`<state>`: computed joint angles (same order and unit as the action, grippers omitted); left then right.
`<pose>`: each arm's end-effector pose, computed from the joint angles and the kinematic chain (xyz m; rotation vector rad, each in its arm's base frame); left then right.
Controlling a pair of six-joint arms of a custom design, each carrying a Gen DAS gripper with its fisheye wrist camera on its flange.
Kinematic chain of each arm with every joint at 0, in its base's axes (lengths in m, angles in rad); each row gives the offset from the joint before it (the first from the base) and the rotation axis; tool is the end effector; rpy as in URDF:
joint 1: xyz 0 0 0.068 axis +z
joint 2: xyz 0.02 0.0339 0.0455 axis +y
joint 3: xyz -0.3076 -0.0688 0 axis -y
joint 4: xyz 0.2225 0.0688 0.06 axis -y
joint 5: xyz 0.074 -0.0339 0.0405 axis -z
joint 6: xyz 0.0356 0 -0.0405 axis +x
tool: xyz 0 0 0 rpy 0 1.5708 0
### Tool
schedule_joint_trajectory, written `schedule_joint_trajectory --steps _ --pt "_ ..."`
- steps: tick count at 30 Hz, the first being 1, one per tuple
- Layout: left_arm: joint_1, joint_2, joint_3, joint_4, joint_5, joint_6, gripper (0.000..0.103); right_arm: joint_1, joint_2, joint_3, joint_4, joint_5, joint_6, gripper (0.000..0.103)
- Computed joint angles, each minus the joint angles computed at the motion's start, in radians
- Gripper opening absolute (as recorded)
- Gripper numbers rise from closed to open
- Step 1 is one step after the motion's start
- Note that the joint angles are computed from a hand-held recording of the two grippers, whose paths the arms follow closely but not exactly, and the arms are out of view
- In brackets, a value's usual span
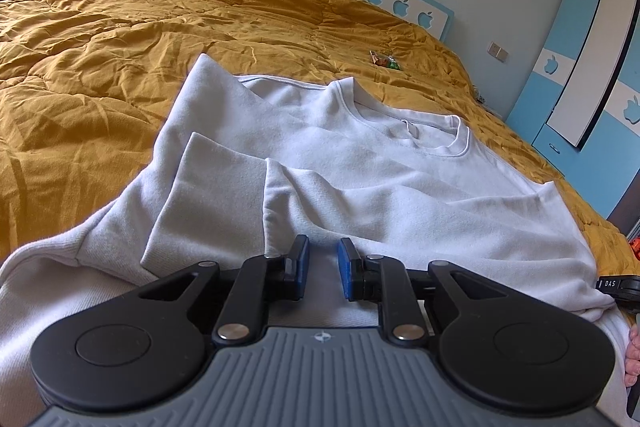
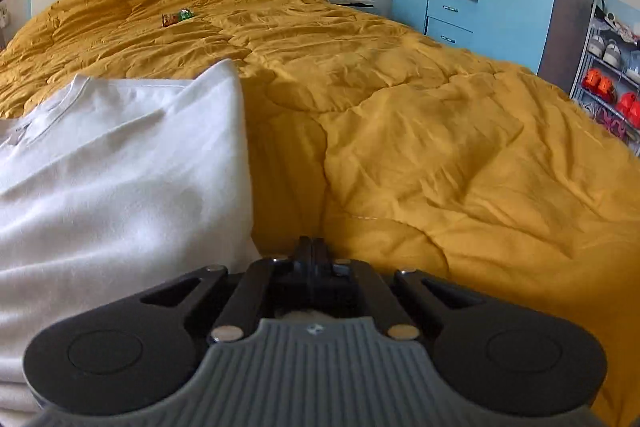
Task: Fold small clothes
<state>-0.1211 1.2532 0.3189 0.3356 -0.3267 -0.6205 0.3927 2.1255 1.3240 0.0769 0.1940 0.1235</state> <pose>0.1934 -0.0120 0.2017 -0.7050 2.0151 -0.0805 0.4290 0.1703 0.1847 -0.2067 2.2700 0.0475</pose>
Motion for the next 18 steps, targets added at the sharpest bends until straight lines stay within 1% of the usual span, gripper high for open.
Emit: schedule_joint_trajectory --steps 2,3,4,6,7,8,9,10,11,12,13,14,15,16,17,18 --pt "0.000 -0.002 0.001 -0.004 0.002 -0.004 0.023 0.002 -0.016 -0.028 0.033 0.006 0.001 0.000" --pt "0.000 -0.006 0.002 -0.007 0.004 -0.005 0.023 -0.017 -0.035 -0.063 0.076 -0.038 0.043 0.000" --pt "0.000 -0.008 0.002 -0.010 0.004 -0.006 0.023 -0.046 -0.061 -0.105 0.122 -0.092 0.110 0.000" --pt "0.000 -0.011 0.003 -0.011 0.008 -0.008 0.023 -0.112 -0.115 -0.163 0.167 -0.202 0.262 0.000" --pt "0.004 -0.008 0.000 -0.004 0.013 -0.006 0.023 -0.143 -0.145 -0.186 0.169 -0.260 0.289 0.005" --pt "0.006 -0.009 0.000 -0.004 0.016 -0.007 0.023 -0.167 -0.172 -0.201 0.163 -0.311 0.269 0.011" --pt "0.011 -0.010 -0.003 0.000 0.024 -0.006 0.024 -0.183 -0.209 -0.222 0.157 -0.351 0.187 0.015" --pt "0.016 -0.012 -0.004 0.002 0.033 -0.006 0.025 -0.189 -0.236 -0.238 0.154 -0.369 0.098 0.028" --pt "0.019 -0.017 0.000 -0.006 0.039 -0.008 0.025 -0.188 -0.278 -0.257 0.133 -0.384 -0.032 0.039" --pt "0.019 -0.030 0.014 -0.037 0.041 -0.008 0.027 -0.185 -0.308 -0.273 0.121 -0.397 -0.156 0.039" --pt "0.011 -0.049 0.044 -0.097 0.030 -0.003 0.028 -0.176 -0.330 -0.290 0.117 -0.396 -0.270 0.040" --pt "-0.011 -0.065 0.070 -0.147 -0.001 0.005 0.028 -0.158 -0.353 -0.318 0.123 -0.379 -0.415 0.041" --pt "-0.062 -0.078 0.101 -0.197 -0.086 0.017 0.028 -0.137 -0.367 -0.340 0.124 -0.354 -0.551 0.042" --pt "-0.134 -0.091 0.126 -0.225 -0.202 0.044 0.029 -0.114 -0.368 -0.352 0.125 -0.321 -0.637 0.042" --pt "-0.180 -0.100 0.140 -0.230 -0.265 0.076 0.029 -0.085 -0.361 -0.366 0.140 -0.263 -0.720 0.041" --pt "-0.216 -0.107 0.160 -0.239 -0.306 0.110 0.029 -0.059 -0.343 -0.375 0.166 -0.201 -0.784 0.041"
